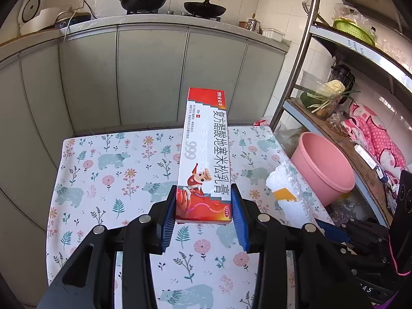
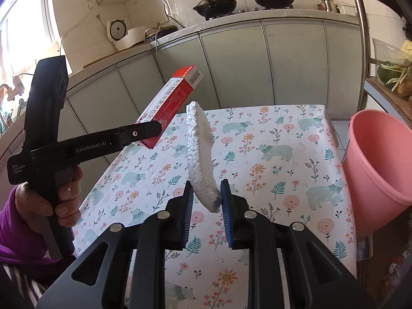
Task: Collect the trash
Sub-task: 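Lift the medicine box and foam strip and carry both toward the pink bucket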
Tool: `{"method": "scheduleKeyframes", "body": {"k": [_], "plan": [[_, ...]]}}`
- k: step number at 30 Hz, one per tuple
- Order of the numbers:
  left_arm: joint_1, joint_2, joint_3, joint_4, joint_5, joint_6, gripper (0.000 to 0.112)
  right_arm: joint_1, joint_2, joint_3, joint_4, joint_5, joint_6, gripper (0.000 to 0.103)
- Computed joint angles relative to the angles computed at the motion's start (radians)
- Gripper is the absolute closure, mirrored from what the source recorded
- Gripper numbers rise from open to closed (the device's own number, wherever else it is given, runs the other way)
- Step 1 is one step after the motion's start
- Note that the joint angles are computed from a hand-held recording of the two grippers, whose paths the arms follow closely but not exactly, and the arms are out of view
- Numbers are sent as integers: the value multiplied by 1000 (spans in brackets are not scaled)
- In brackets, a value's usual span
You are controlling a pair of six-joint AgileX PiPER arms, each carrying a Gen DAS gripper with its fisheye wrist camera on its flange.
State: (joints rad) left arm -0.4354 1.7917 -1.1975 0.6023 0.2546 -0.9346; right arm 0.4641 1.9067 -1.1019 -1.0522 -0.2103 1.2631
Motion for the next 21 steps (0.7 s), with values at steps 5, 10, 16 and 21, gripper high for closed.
{"method": "scheduleKeyframes", "body": {"k": [5,10,16,21], "plan": [[-50,23,-49,48,21,-54,74,-29,-39,50,183,-6,-171,82],[-106,66,-127,70,60,-66,74,-59,-65,85,294,-16,-269,82],[-163,129,-240,66,98,-39,74,-98,-94,129,391,-35,-360,82],[-203,186,-336,51,129,-3,74,-125,-112,157,446,-49,-409,82]]}}
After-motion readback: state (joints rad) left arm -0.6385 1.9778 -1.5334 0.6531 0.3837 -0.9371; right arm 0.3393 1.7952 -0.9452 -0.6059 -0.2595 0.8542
